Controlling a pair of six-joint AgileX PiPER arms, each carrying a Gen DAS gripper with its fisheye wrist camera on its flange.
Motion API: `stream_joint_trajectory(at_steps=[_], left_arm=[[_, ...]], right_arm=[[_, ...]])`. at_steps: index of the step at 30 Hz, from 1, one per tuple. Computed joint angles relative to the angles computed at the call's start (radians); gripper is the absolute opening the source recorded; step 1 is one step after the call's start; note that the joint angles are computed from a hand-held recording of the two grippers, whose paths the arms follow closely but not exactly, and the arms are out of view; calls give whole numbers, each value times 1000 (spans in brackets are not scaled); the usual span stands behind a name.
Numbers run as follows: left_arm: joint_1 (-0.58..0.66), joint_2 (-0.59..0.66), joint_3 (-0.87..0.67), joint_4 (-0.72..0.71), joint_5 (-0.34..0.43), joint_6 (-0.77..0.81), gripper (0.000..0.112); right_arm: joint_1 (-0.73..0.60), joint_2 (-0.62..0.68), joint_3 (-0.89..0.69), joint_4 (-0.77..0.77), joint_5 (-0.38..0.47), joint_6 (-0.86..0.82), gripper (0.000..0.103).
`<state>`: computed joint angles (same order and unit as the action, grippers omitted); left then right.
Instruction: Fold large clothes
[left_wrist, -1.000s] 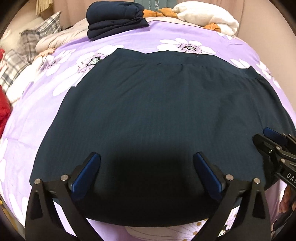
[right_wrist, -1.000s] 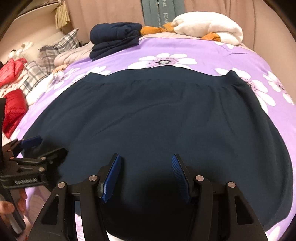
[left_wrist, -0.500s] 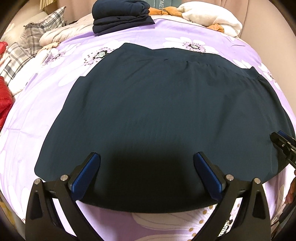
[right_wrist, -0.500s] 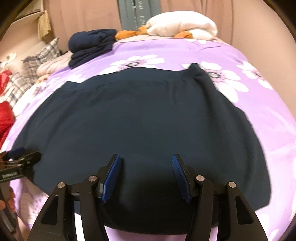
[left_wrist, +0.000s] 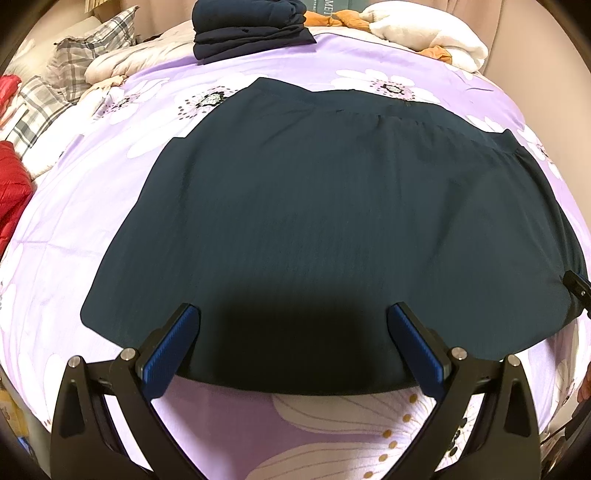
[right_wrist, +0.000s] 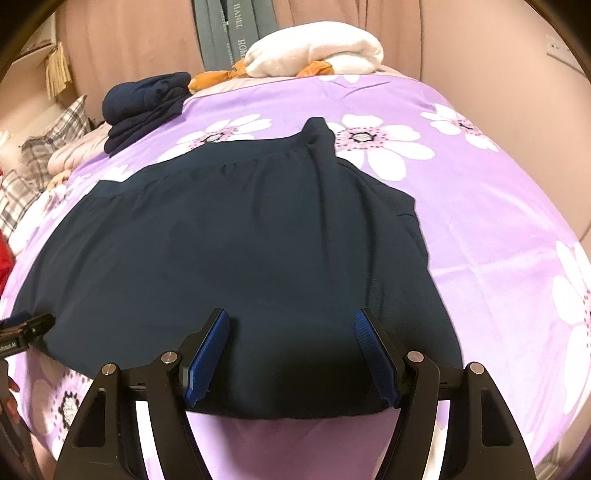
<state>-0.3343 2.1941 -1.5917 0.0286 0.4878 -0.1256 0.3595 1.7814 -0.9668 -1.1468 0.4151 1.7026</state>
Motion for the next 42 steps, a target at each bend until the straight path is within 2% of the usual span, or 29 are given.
stream_joint_trajectory(at_steps=[19, 23, 26, 29, 33, 37, 39, 42], left_arm=[[17, -71, 99, 4, -19, -55, 102], [13, -97, 111, 80, 11, -153, 103], [14, -143, 149, 85, -2, -156, 102], [11, -198, 185, 82, -15, -142, 103], [6, -268, 221, 45, -21, -101, 103], [-20, -341, 244, 131, -4, -175, 103], [-31, -376, 257, 177, -8, -225, 103], [-45, -406, 252, 219, 16, -278, 103]], right_arm=[[-11, -91, 123, -36, -14, 128, 70], [2, -117, 141, -1, 25, 128, 70], [26, -148, 154, 2, 70, 134, 70], [40, -185, 159, 18, 77, 117, 70], [94, -237, 151, -7, 95, 125, 77], [160, -262, 112, -27, 109, 86, 80], [192, -267, 78, -12, 115, 41, 89], [214, -272, 38, 26, 68, -32, 96]])
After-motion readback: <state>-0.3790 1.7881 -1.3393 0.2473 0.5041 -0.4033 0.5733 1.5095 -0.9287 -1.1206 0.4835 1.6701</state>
